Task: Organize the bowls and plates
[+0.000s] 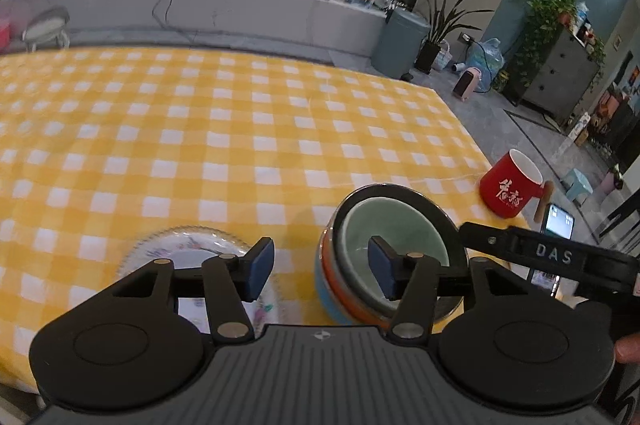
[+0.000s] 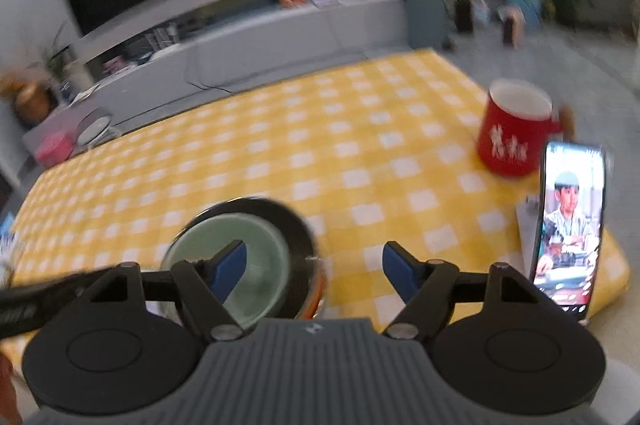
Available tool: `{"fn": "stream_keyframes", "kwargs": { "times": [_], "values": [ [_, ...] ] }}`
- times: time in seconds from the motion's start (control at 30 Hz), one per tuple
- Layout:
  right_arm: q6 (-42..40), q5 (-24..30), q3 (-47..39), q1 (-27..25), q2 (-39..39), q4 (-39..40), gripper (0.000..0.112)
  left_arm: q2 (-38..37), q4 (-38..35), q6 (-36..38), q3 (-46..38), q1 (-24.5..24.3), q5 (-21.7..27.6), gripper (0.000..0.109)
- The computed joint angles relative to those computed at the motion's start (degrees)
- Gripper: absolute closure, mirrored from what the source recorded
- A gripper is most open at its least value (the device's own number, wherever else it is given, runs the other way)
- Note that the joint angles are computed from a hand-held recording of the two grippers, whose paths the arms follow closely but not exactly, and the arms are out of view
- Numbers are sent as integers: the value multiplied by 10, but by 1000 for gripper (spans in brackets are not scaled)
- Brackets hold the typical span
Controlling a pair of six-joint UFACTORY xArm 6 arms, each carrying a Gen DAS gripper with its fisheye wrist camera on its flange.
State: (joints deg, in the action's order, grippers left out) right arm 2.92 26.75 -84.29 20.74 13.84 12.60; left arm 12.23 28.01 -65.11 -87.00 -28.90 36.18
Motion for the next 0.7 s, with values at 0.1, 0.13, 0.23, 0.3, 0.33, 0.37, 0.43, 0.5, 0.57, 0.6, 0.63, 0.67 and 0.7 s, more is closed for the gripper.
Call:
{"fn": "stream_keyframes", "kwargs": {
  "times": [0.1, 0.13, 0.23, 0.3, 0.33, 0.37, 0.43, 0.5, 0.57, 0.6, 0.63, 0.67, 0.7],
  "values": [
    [-31, 40, -51, -7, 41, 68, 38, 21, -26, -5, -18, 5, 3, 45],
    [-24, 36, -46, -4, 42, 59, 39, 23, -25, -11, -20, 5, 8, 45],
    [-23, 45, -51, 2, 53, 37, 46, 28, -33, -17, -21, 7, 13, 45],
    [-24, 44, -51, 3, 55, 24, 55, 29, -44, -18, -18, 10, 12, 45],
    [-23, 43, -52, 4, 57, 19, 60, 29, -49, -18, -17, 10, 11, 45],
    [-21, 45, -52, 4, 58, 16, 69, 27, -53, -18, -14, 11, 9, 45],
    [-37, 52, -56, 1, 60, 35, 77, 25, -55, -19, -10, 11, 5, 45],
    [-59, 48, -47, 1, 54, 59, 89, 23, -59, -16, -4, 13, -6, 43],
    [-44, 39, -42, 2, 49, 40, 97, 21, -59, -18, -3, 14, -7, 43],
    [-32, 33, -39, 2, 49, 25, 102, 22, -56, -20, -5, 13, -4, 43],
    [-22, 33, -41, 2, 51, 13, 103, 24, -55, -20, -6, 13, -5, 43],
    [-18, 36, -43, 2, 52, 9, 102, 25, -58, -17, -7, 13, -6, 43],
    [-21, 39, -44, 2, 52, 13, 96, 26, -62, -16, -9, 13, -7, 43]
  ]
}}
